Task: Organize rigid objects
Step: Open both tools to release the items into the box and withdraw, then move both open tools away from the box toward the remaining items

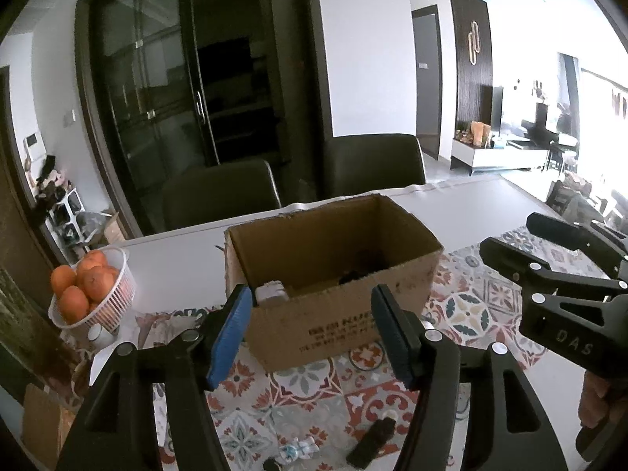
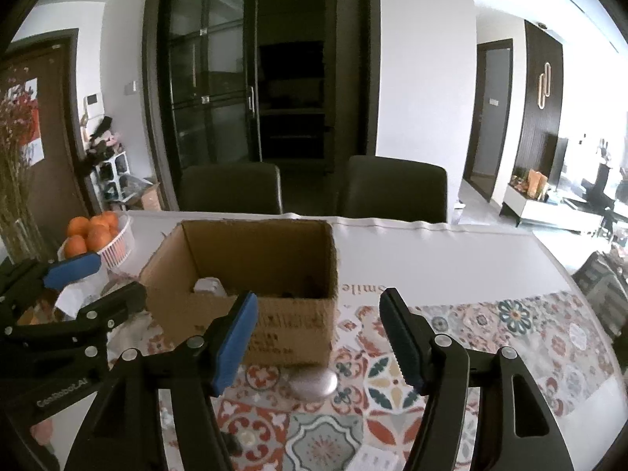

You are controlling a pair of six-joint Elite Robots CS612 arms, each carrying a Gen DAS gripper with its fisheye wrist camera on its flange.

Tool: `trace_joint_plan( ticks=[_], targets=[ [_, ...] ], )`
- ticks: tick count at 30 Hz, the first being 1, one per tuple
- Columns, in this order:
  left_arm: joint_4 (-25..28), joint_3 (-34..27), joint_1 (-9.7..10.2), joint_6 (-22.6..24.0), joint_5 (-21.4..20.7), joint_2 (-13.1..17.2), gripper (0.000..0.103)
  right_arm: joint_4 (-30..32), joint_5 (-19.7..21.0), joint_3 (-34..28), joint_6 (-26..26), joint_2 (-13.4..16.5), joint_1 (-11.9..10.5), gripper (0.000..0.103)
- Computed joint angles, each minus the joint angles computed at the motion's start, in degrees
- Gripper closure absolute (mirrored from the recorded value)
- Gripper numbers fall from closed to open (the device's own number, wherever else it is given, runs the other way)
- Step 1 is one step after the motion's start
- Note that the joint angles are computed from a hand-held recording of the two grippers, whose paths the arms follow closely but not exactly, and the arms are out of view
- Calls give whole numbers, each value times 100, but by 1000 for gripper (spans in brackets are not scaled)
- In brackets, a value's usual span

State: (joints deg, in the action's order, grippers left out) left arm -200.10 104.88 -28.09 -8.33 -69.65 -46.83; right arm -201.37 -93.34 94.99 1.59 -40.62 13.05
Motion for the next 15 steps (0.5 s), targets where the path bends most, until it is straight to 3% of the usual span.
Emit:
trace_joint_plan(
  ticks=[6,15],
  targets=[
    [-157,181,-59,7,-14,-20,40,-286,-295,281,-84,-64,54,32],
    [-151,381,-162,-142,-93,-15,40,-245,-367,526,-23,-111,40,32]
  ],
)
